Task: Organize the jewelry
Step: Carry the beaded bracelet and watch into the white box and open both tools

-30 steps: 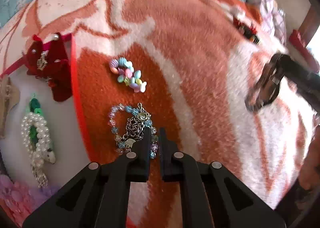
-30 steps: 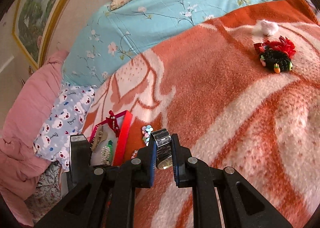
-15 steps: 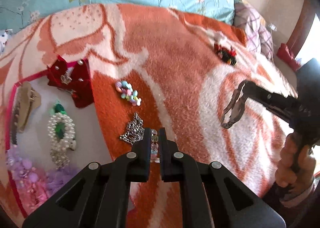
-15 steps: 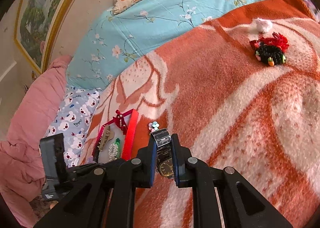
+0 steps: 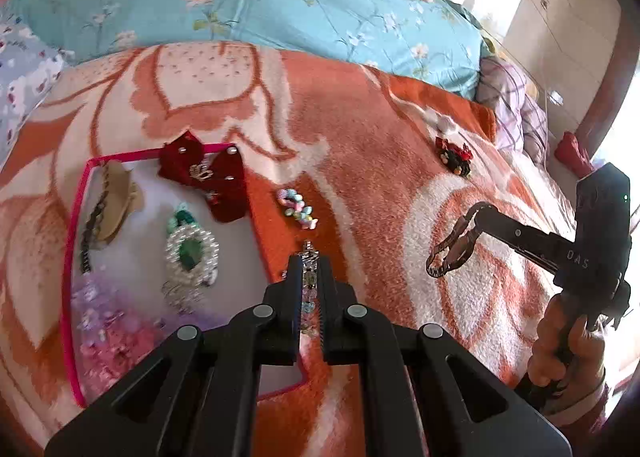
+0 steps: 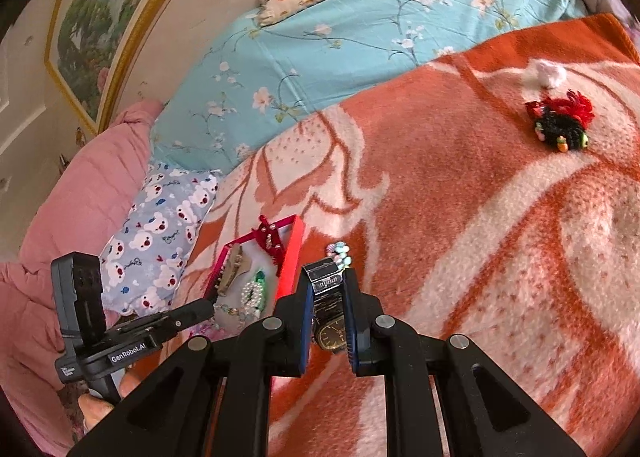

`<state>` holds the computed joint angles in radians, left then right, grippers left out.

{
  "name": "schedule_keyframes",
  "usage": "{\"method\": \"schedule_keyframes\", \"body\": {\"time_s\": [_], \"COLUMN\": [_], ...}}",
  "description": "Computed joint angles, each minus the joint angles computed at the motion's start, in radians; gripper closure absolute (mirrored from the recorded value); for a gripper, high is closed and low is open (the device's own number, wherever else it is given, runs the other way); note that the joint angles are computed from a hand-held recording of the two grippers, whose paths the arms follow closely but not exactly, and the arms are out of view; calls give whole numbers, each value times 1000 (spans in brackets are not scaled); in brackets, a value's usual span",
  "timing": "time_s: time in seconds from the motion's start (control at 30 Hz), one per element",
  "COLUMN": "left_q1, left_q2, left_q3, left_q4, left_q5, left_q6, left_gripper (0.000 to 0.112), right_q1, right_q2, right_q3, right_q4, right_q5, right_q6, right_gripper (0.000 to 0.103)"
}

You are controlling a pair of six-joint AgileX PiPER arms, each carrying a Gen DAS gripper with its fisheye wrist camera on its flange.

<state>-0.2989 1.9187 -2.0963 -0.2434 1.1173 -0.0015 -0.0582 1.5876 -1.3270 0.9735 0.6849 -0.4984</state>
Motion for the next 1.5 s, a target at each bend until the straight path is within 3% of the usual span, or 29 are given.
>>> {"method": "schedule_keyframes", "body": {"time_s": [0.47,0.9,1.17,1.5], "left_q1": [150,272,326,374], "left_q2": [-201,-277,-254,-147], "left_q3": [285,428,469,452], "left_q4": [-54,-105,-142,-144], "left_q5": [-101,-146,-160,-168], "left_q6": [42,102,139,136], "left_gripper": [107,107,107,107], "right_q1": [203,388,452,515], "right_q2": [26,150,246,481], "right_q3": [-55,-183,-286,-596], "right_q4": [-94,-256,-405,-596], "right_q5": [-29,-34,-17,83], "right_q6": [91,242,362,526], "right_gripper": [90,90,90,90]}}
